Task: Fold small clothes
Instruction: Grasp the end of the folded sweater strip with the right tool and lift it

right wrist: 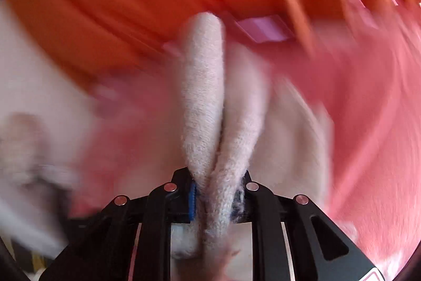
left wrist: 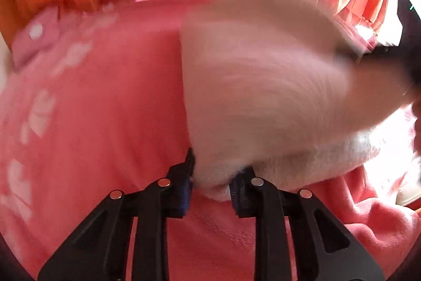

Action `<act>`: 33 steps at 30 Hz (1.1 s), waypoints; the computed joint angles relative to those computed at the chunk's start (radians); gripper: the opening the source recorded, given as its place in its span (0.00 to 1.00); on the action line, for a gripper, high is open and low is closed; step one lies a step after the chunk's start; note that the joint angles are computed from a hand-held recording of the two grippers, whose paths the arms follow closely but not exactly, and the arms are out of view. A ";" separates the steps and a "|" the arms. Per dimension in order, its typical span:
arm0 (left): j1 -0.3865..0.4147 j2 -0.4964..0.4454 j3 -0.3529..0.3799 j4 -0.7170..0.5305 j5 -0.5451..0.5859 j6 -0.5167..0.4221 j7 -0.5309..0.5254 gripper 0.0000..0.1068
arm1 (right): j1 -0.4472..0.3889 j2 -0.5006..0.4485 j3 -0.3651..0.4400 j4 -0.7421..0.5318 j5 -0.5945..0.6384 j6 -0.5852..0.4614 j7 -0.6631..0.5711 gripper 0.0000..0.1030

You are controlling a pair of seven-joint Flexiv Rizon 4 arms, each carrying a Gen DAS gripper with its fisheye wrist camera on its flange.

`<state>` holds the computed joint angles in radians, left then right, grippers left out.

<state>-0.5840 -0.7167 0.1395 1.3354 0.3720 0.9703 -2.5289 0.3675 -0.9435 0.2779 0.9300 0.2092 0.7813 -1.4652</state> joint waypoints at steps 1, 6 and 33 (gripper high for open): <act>-0.002 -0.004 0.002 -0.004 0.005 0.001 -0.001 0.21 | -0.022 -0.002 0.016 0.005 0.055 0.012 -0.020 0.16; -0.001 0.003 -0.004 -0.005 0.012 -0.013 0.003 0.21 | -0.046 0.053 0.038 0.091 0.084 0.075 -0.021 0.28; -0.010 0.027 -0.033 -0.117 0.077 -0.242 -0.026 0.37 | -0.107 0.301 0.111 0.376 0.225 0.188 -0.228 0.18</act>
<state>-0.5937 -0.6900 0.1061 1.2186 0.4489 0.7284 -2.5547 0.2603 -0.6428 0.3890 1.3062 0.4342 0.9692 -1.6935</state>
